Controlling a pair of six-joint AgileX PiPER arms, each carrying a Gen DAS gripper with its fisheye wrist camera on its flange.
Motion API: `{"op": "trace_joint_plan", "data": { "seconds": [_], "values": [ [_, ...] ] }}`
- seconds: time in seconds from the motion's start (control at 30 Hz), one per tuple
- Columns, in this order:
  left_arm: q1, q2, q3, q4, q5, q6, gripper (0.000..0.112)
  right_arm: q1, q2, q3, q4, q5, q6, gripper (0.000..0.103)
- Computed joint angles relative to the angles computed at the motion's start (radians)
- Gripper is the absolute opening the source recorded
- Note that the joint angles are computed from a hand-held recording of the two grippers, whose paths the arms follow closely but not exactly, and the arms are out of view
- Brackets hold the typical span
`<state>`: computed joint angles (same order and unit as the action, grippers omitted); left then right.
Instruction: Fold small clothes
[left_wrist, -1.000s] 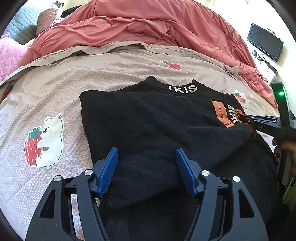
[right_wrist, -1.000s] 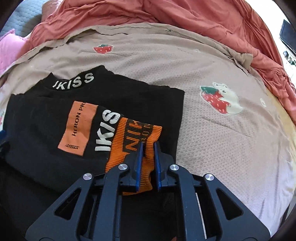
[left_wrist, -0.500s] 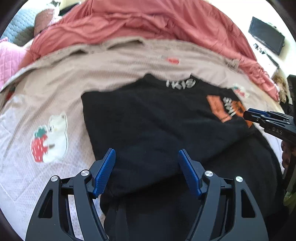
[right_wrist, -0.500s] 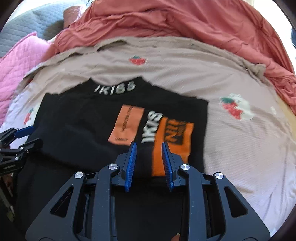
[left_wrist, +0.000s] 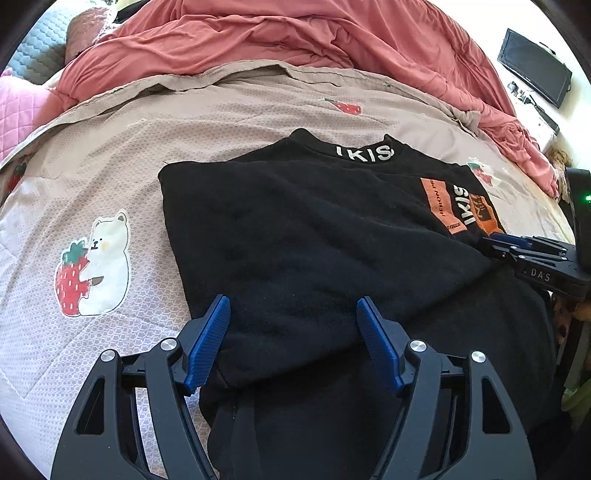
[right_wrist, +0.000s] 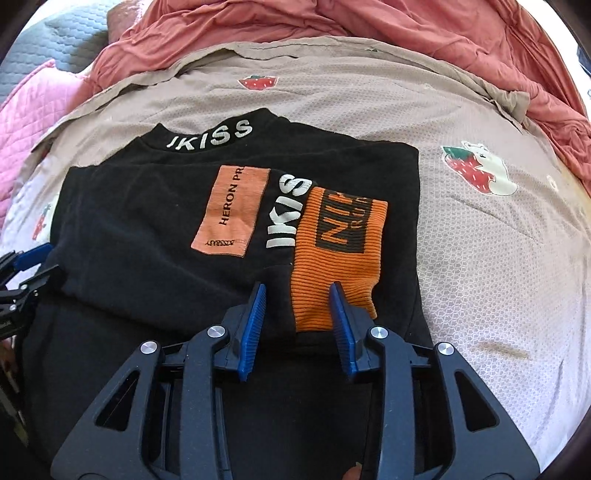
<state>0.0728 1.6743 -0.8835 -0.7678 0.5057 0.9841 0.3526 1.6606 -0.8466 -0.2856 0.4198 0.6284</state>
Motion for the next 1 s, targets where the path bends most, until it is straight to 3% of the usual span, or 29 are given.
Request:
{"op": "trace_joint_plan", "data": {
  "seconds": [0.37, 0.47, 0.6, 0.83, 1.0],
  "values": [
    [0.022, -0.037, -0.002, -0.01, 0.04, -0.013, 0.07, -0.012, -0.139, 0.082, -0.028, -0.032, 0.088, 0.067],
    [0.033, -0.048, -0.006, -0.015, 0.054, -0.014, 0.076, -0.019, -0.161, 0.096, 0.001, -0.035, 0.068, 0.074],
    [0.049, -0.065, -0.013, -0.025, 0.079, -0.013, 0.077, -0.029, -0.185, 0.114, 0.047, -0.04, 0.038, 0.079],
    [0.057, -0.126, -0.004, 0.021, 0.065, -0.048, 0.098, 0.003, -0.218, 0.107, -0.057, -0.004, 0.144, 0.089],
    [0.077, -0.159, -0.002, 0.04, 0.071, -0.06, 0.098, 0.034, -0.243, 0.102, -0.129, 0.016, 0.203, 0.093]
  ]
}}
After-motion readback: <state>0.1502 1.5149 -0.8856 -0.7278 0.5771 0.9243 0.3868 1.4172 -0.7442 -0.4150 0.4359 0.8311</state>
